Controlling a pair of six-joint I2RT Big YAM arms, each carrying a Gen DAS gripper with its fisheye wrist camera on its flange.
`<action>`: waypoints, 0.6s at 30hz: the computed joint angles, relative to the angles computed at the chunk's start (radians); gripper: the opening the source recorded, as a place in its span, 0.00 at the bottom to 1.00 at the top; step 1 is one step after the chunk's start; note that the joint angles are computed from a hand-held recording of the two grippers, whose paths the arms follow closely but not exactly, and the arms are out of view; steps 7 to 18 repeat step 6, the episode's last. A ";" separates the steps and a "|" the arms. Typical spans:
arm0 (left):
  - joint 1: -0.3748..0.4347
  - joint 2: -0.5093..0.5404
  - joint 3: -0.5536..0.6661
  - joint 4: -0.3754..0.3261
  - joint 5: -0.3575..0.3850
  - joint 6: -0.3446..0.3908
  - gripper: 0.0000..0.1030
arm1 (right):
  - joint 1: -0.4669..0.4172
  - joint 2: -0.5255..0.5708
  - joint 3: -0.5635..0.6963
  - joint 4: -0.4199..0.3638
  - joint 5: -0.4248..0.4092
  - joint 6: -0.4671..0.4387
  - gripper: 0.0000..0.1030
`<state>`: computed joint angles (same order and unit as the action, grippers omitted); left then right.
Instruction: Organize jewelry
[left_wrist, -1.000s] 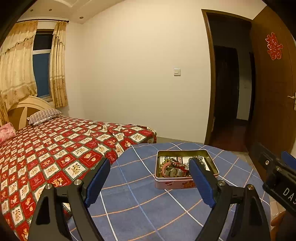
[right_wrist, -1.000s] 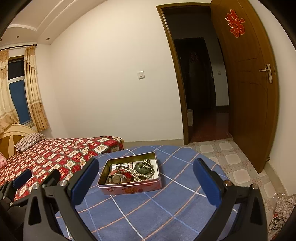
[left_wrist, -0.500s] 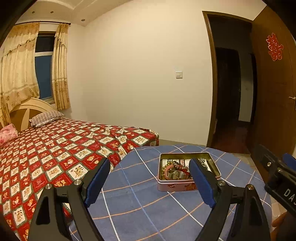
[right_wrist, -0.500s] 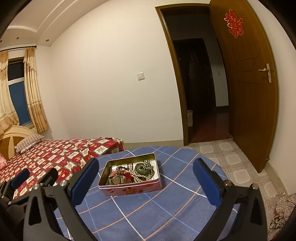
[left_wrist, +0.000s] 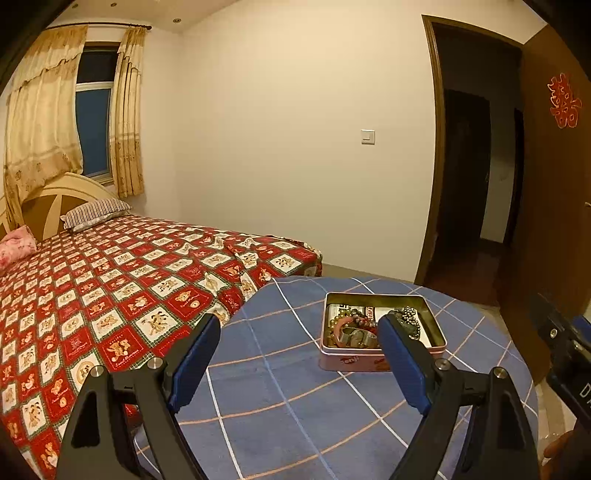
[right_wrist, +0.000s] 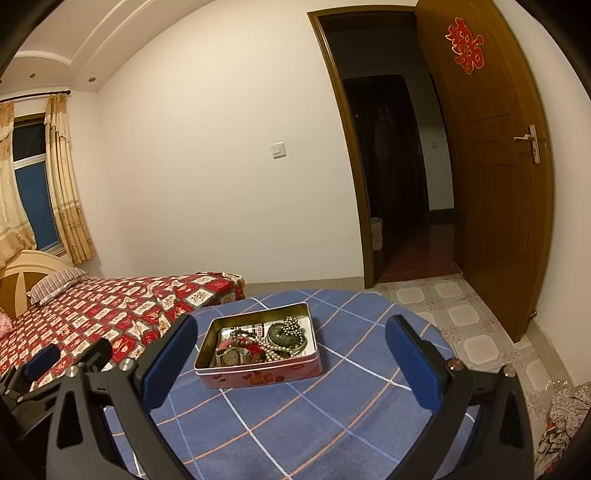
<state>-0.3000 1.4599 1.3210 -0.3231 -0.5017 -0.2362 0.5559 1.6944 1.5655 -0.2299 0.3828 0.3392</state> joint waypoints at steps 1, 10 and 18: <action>-0.001 0.002 0.002 0.001 -0.003 0.003 0.84 | 0.001 0.001 0.002 -0.002 0.001 -0.002 1.00; -0.006 0.005 0.006 -0.003 -0.009 0.011 0.84 | 0.001 0.004 0.006 -0.013 -0.001 0.001 1.00; -0.006 0.005 0.006 -0.003 -0.009 0.011 0.84 | 0.001 0.004 0.006 -0.013 -0.001 0.001 1.00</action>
